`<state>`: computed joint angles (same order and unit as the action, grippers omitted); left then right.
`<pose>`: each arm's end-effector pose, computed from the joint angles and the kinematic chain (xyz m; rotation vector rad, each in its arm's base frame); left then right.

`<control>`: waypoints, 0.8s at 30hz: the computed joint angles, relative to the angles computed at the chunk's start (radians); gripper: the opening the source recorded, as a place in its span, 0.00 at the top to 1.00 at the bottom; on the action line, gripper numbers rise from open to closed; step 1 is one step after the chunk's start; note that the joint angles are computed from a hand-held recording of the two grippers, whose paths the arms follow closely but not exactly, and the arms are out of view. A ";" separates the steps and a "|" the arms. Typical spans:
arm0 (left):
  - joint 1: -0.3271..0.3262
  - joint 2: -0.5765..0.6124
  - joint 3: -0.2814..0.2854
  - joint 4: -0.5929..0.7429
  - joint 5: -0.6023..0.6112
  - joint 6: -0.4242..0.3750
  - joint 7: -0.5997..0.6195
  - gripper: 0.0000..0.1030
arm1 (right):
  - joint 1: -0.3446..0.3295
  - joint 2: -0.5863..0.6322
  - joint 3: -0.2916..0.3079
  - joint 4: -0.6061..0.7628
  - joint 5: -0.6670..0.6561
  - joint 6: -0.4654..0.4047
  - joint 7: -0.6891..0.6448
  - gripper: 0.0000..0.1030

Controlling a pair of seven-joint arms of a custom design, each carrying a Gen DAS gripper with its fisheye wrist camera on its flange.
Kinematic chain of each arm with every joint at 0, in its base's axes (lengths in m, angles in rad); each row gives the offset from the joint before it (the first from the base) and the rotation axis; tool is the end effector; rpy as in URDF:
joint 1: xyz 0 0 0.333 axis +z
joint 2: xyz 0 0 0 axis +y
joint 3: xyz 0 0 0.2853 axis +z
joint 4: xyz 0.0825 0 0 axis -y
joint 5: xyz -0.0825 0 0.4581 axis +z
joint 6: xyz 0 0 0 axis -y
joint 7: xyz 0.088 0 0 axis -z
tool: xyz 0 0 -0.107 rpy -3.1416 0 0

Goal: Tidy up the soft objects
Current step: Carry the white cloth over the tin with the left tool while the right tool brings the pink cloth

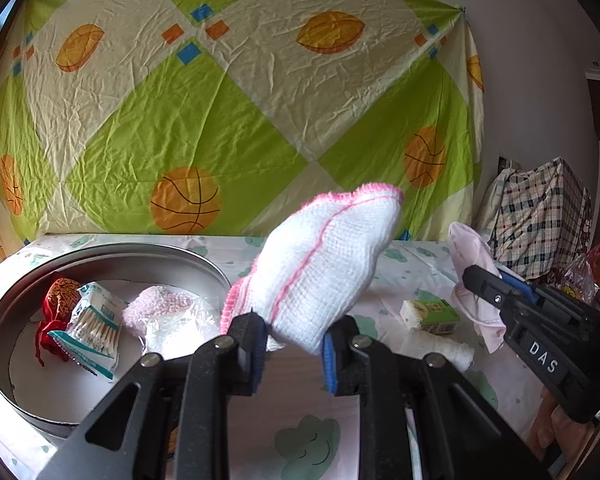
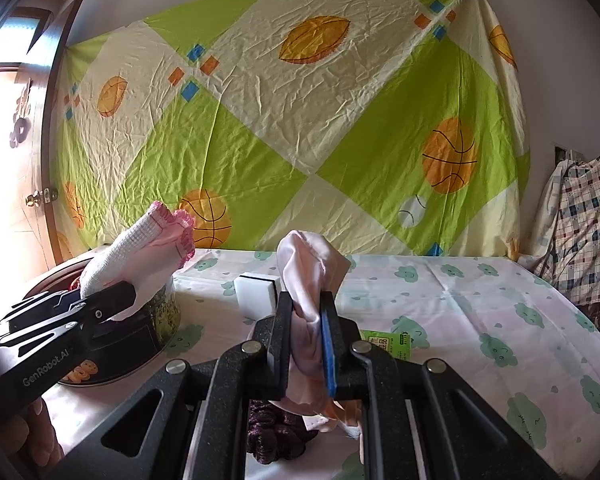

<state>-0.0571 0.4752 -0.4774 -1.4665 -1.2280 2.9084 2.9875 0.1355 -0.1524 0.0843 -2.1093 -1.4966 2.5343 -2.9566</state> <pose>0.7275 -0.2902 0.4550 -0.9782 2.0779 -1.5450 0.6043 0.1478 0.4797 -1.1583 1.8283 -1.2777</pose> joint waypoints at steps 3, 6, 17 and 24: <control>0.007 -0.002 -0.002 -0.002 -0.009 0.000 0.006 0.79 | 0.003 0.011 0.000 0.012 0.001 0.007 -0.008 0.86; 0.010 -0.004 0.001 -0.004 -0.014 -0.001 0.006 0.79 | 0.007 0.023 -0.001 0.024 0.000 0.014 -0.009 0.86; 0.020 -0.011 0.008 -0.009 -0.048 0.005 0.023 0.79 | 0.033 0.074 -0.011 0.077 0.001 0.040 -0.028 0.86; 0.022 -0.006 0.015 -0.002 -0.047 0.008 0.018 0.79 | 0.053 0.108 -0.019 0.114 0.000 0.054 -0.040 0.86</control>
